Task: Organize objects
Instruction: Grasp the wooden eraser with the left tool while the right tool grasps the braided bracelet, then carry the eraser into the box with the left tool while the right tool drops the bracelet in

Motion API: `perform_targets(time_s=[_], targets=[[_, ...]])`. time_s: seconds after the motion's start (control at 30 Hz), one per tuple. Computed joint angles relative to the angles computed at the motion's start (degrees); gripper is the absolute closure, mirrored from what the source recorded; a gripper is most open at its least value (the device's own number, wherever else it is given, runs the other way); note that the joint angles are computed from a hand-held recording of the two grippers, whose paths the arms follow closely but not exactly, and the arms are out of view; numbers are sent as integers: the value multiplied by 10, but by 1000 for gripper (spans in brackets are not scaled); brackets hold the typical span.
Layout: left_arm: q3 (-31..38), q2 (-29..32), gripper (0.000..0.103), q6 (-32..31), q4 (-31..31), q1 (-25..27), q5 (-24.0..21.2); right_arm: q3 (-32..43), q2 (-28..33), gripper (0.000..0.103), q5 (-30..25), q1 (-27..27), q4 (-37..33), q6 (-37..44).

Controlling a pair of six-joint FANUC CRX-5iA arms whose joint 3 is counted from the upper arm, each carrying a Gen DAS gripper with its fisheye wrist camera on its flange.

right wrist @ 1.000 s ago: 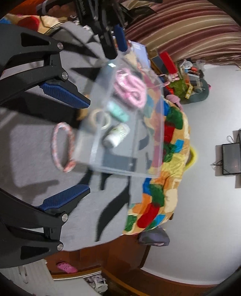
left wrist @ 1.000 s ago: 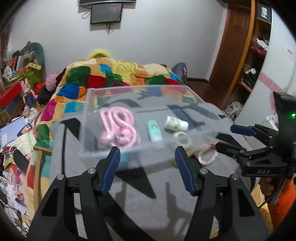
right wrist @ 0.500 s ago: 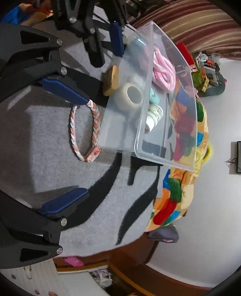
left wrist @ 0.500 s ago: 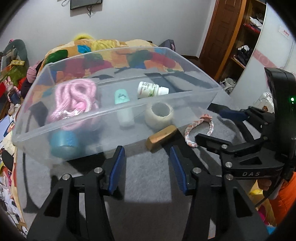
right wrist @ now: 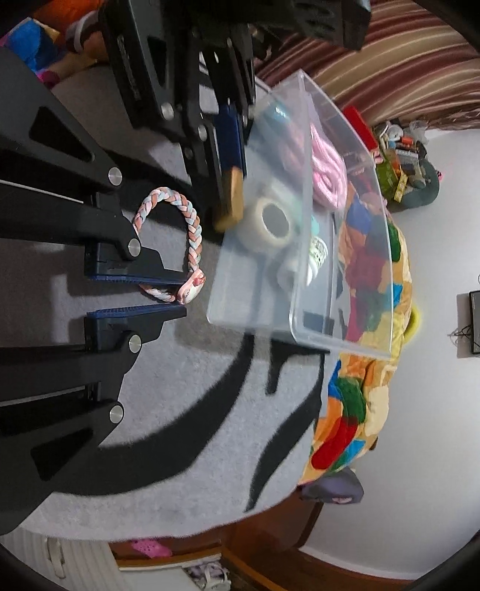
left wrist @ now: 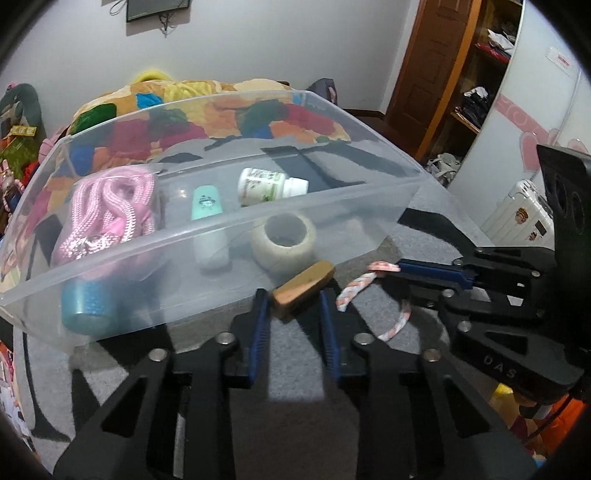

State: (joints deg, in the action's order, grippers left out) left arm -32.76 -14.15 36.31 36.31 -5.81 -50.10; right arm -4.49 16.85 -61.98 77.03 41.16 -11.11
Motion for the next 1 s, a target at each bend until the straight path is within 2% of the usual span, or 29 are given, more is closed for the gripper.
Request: perform_targets(time_s=[0.1, 0.2, 0.43, 0.83, 1.0], targets=[[-6, -8, 90, -22, 10, 1, -12, 2, 3, 94, 7, -4, 1, -7], [-11, -18, 93, -28, 5, -1, -15, -1, 2, 94, 29, -11, 4, -17], [-24, -41, 93, -27, 14, 25, -22, -3, -1, 96, 28, -3, 17, -32], [-45, -106, 95, -73, 78, 120, -64, -3, -17, 96, -3, 18, 79, -68], [-45, -115, 94, -89, 83, 138, -75, 16, -10, 95, -17, 19, 94, -44]])
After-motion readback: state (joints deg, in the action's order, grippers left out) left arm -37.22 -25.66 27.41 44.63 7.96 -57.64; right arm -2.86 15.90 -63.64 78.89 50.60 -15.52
